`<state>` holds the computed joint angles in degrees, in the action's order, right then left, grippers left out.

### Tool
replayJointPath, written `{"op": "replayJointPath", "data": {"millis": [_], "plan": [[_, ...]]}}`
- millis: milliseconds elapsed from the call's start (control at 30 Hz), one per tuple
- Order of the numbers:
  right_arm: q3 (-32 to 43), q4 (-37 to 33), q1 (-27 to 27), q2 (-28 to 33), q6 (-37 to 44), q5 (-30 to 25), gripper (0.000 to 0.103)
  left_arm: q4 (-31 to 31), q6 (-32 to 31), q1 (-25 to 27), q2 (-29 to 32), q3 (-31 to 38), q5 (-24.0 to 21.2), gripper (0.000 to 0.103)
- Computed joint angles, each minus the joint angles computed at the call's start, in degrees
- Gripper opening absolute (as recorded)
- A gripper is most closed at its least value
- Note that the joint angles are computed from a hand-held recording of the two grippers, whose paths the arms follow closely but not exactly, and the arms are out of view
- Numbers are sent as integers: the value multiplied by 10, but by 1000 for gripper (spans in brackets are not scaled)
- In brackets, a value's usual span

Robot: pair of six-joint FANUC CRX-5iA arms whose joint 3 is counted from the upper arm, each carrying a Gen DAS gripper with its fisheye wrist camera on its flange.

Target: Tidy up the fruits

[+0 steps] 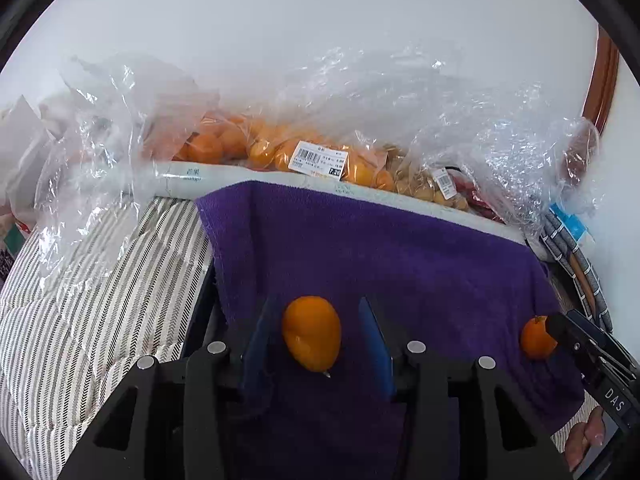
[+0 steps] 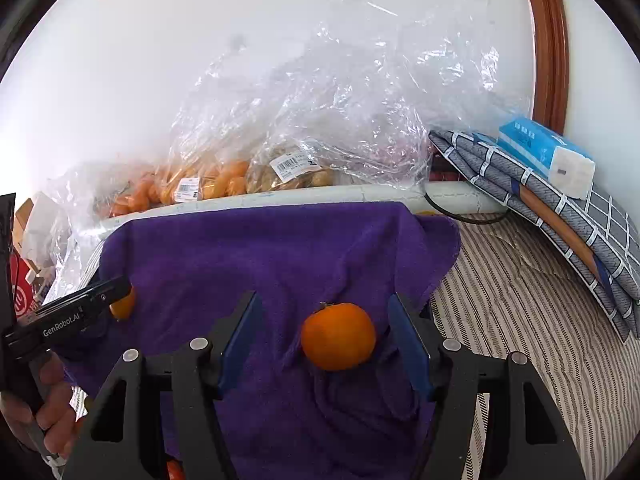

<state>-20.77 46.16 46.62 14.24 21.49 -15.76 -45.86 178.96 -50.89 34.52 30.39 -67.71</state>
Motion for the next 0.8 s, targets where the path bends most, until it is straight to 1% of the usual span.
{"op": "replayJointPath", "data": {"millis": [67,133,200,300,400,433,567,667,733,800], "plan": [[-18,70,-7,-6,-61,12,65,-22,10,-10,0,3,-10,48],[-33,126,-14,-13,-117,21,65,-35,21,-16,-2,2,-14,48],[-30,100,-8,-15,-98,18,65,-45,35,-21,-4,1,-16,48],[-24,61,2,-20,-60,10,65,-70,48,-36,4,21,-54,48],[-28,61,4,-26,-58,14,65,-85,37,-47,10,39,-84,48],[-24,43,10,-29,-44,5,65,-88,37,-50,8,40,-88,48],[-18,-16,33,-47,-1,-38,65,-82,38,-53,-6,34,-71,48],[-33,-25,51,-76,3,-69,65,-68,31,-59,-14,32,-69,48],[-45,-32,65,-99,10,-93,65,-57,41,-65,-27,15,-58,48],[-59,-25,76,-119,1,-113,65,-52,57,-75,-36,0,-58,48]]}}
